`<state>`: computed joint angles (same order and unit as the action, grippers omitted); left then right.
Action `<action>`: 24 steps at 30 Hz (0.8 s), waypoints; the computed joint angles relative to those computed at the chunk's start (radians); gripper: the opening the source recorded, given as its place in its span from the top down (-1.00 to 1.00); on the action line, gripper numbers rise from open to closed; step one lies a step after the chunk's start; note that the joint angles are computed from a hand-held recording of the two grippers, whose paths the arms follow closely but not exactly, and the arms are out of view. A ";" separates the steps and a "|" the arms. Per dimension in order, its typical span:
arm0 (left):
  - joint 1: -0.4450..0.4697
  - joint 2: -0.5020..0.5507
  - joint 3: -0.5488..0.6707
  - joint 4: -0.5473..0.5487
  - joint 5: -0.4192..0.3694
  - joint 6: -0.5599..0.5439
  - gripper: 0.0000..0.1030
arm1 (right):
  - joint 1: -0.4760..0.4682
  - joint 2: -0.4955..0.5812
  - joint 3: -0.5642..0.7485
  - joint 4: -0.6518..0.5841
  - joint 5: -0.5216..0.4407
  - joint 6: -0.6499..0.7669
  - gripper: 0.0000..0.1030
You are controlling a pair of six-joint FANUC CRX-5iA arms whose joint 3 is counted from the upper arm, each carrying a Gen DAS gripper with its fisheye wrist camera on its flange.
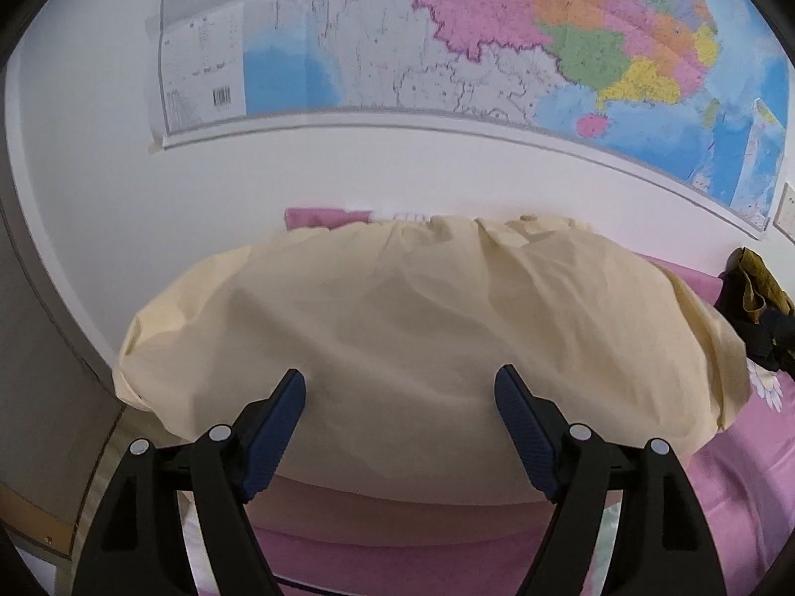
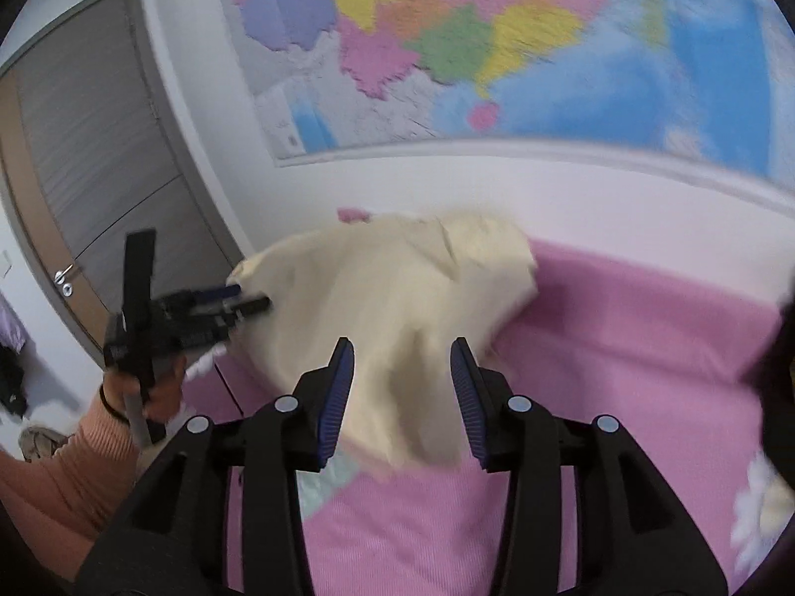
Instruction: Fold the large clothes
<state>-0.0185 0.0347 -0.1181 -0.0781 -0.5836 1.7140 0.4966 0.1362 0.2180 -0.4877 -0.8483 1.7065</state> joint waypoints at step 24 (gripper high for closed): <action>-0.070 0.010 0.033 -0.180 -0.024 0.172 -0.51 | -0.003 0.145 0.093 -0.035 -0.081 -0.008 0.27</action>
